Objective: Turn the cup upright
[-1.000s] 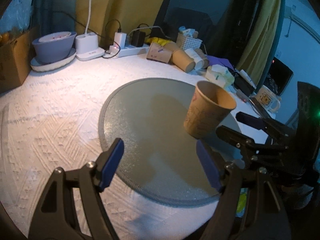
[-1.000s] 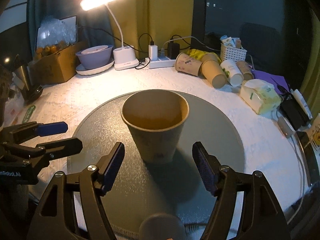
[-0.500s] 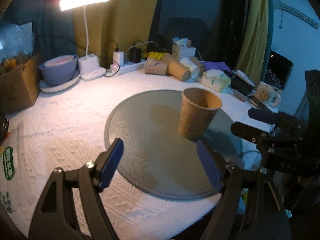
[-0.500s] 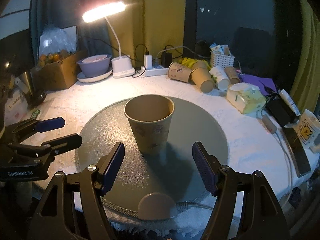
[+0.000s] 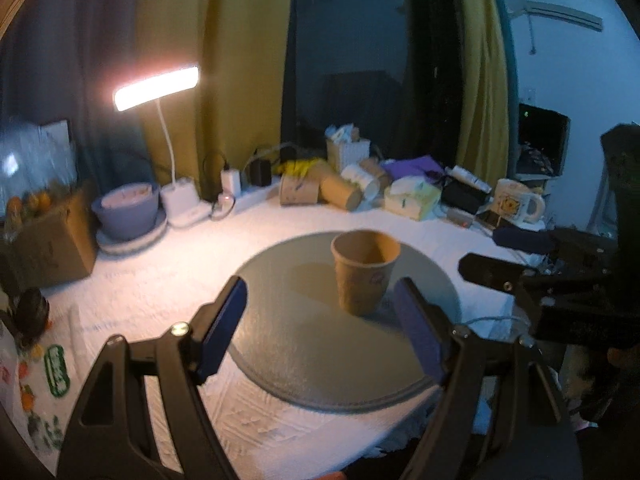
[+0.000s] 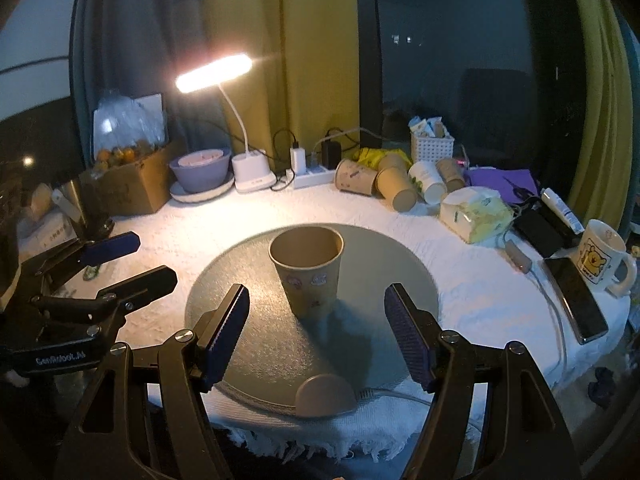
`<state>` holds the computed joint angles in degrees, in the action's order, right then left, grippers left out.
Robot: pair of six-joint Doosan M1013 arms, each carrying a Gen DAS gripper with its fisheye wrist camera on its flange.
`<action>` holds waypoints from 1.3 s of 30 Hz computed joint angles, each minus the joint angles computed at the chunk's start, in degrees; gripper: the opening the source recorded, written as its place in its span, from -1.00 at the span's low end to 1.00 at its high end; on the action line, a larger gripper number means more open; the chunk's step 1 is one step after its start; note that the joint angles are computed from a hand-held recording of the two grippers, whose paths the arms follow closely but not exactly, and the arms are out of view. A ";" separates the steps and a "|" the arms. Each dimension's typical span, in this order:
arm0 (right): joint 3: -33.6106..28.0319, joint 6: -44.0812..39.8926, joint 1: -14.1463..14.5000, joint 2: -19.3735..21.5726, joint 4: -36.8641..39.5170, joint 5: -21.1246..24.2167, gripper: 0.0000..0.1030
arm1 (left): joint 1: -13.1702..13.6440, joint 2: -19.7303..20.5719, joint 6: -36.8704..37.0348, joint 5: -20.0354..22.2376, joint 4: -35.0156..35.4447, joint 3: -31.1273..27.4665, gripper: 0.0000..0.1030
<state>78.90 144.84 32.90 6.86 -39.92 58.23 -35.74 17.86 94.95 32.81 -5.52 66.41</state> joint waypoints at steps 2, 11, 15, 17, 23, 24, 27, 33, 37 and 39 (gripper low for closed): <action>-0.10 0.78 0.48 -0.27 -1.15 0.14 0.42 | -0.10 -0.63 0.60 -1.39 -0.30 0.53 0.50; -0.39 2.56 1.99 -1.34 -5.08 0.46 0.42 | -0.17 -2.74 0.70 -7.02 -1.04 2.24 0.74; -0.52 3.03 2.41 -1.64 -6.07 0.32 0.42 | -0.33 -3.75 2.94 -10.06 -2.28 3.27 0.79; -0.73 3.01 2.67 -1.68 -6.60 0.41 0.42 | -0.33 -4.27 4.71 -11.58 -4.00 3.76 0.79; -1.74 3.09 3.79 -1.65 -8.99 1.64 0.42 | 0.50 -5.82 13.41 -15.44 -14.67 5.76 0.79; -1.97 3.09 4.08 -1.57 -9.62 2.10 0.43 | 0.69 -6.03 14.64 -15.80 -16.53 6.01 0.79; -2.33 2.96 4.46 -1.48 -10.41 2.37 0.50 | 0.98 -6.34 12.90 -16.57 -15.60 6.23 0.79; -3.13 1.94 4.44 -0.84 -9.54 2.49 0.51 | 1.71 -5.73 3.73 -14.63 -9.73 5.10 0.79; -3.27 1.60 4.39 -0.64 -8.92 2.21 0.51 | 1.87 -5.67 0.78 -14.27 -7.86 5.04 0.79; -3.31 1.64 4.36 -0.58 -8.66 2.12 0.51 | 1.74 -5.66 0.56 -14.31 -7.54 5.14 0.79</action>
<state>75.60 146.48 37.26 6.28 -48.58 60.35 -34.00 12.20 95.51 18.50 -13.06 71.55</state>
